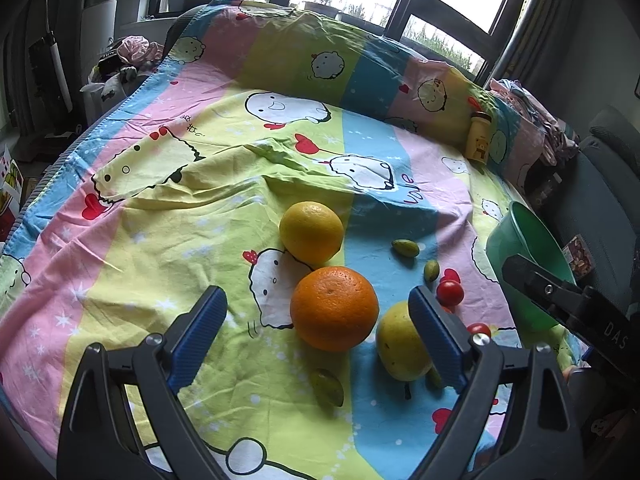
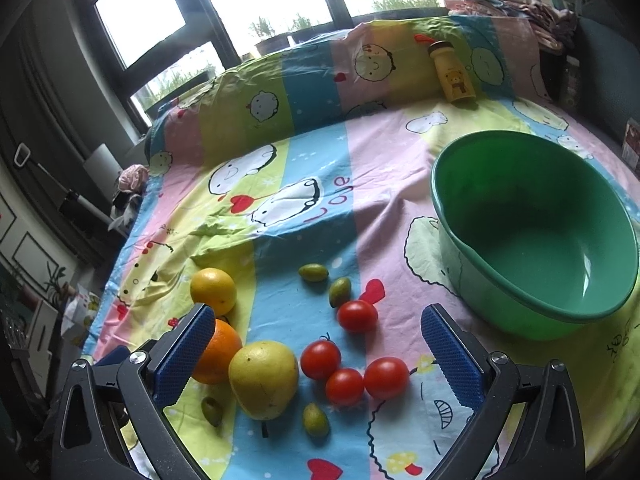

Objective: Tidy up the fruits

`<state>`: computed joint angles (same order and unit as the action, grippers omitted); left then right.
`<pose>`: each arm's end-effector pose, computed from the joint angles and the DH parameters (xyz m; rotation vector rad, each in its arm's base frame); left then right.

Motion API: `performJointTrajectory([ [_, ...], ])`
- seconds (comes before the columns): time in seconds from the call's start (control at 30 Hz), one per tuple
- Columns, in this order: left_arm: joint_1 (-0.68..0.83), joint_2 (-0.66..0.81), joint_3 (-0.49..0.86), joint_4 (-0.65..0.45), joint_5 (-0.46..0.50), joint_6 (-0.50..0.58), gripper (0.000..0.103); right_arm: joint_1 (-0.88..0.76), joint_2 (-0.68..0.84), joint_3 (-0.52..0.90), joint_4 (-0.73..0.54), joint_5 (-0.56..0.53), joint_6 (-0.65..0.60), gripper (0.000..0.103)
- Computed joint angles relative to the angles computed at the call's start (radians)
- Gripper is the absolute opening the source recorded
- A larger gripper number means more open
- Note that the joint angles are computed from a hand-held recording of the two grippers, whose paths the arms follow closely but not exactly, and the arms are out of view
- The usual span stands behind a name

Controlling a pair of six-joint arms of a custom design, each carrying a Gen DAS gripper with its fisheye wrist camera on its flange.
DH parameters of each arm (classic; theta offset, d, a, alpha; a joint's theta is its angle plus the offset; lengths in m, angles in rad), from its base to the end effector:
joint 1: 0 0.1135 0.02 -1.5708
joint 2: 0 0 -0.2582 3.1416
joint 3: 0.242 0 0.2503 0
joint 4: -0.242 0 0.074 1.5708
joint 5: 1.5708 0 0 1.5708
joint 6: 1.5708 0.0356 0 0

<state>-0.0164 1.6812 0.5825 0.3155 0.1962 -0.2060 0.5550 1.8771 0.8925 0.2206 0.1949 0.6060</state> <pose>0.2894 -0.0117 0.1041 -0.1272 2.3570 -0.3394 0.3104 0.1843 0.1151 0.1574 2.3389 0.3568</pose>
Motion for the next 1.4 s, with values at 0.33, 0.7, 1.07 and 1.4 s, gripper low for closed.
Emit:
performJointTrajectory([
  [0.33,-0.005,-0.001,0.001,-0.004,0.02,-0.001,0.089,0.016,0.015,0.023,-0.018,0.012,-0.024,0.103],
  [0.7,0.0,0.003,0.007,-0.017,0.036,-0.005,0.085,0.025,0.019,0.024,-0.013,0.02,-0.03,0.103],
  [1.07,0.0,0.008,0.023,-0.052,0.059,0.0,0.076,0.027,0.025,0.022,0.017,-0.04,-0.023,0.098],
  [1.4,0.012,0.036,0.054,-0.11,0.078,0.021,0.06,-0.009,0.087,0.065,0.019,-0.259,0.022,0.058],
])
